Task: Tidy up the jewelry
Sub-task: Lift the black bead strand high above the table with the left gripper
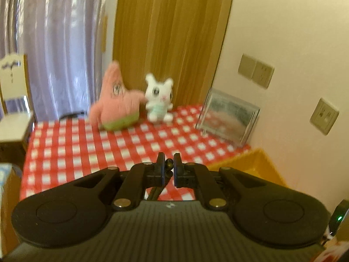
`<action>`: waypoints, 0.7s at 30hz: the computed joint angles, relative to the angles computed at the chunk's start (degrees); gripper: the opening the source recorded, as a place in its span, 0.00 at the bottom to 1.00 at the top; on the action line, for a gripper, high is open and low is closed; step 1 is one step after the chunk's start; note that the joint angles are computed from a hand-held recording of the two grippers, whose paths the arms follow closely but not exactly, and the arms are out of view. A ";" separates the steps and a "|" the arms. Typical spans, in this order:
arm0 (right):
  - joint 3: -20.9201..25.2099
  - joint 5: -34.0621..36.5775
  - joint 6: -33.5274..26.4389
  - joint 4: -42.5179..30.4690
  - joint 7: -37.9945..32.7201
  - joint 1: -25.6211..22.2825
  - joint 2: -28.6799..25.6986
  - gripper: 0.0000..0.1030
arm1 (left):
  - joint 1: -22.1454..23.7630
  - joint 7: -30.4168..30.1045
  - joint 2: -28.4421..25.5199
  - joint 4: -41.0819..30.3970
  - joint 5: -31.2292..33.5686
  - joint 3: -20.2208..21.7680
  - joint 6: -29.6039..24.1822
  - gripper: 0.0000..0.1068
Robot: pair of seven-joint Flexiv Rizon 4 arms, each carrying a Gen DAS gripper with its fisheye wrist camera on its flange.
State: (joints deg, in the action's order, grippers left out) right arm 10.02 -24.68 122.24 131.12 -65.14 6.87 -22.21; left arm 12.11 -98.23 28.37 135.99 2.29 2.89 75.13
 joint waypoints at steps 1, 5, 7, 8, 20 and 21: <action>-0.02 0.08 0.00 0.00 -0.05 0.06 -0.01 0.06 | 0.03 0.70 0.25 -1.18 0.04 0.08 -0.67 0.06; -0.12 0.56 -0.16 0.04 -0.30 0.50 0.13 0.06 | -1.08 3.55 0.43 -5.44 -1.53 1.26 -2.64 0.06; -0.02 0.57 -0.09 0.07 -0.26 0.40 0.12 0.06 | -1.65 4.75 0.27 -7.38 -2.59 1.78 -3.21 0.06; -0.02 0.57 -0.09 0.07 -0.27 0.39 0.11 0.06 | -1.91 5.36 0.02 -8.54 -3.13 1.92 -3.54 0.06; -0.10 1.68 -0.24 0.29 -0.99 1.22 0.53 0.06 | -4.26 10.38 -1.84 -17.75 -5.27 0.87 -3.26 0.06; -0.10 1.73 -0.33 0.29 -1.01 1.30 0.59 0.06 | -4.52 10.56 -2.00 -18.14 -5.40 0.77 -3.03 0.06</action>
State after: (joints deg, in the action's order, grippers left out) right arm 9.93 -22.95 121.91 131.41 -66.15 8.16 -21.62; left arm 7.59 -87.67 26.37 117.85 -3.11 3.65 72.10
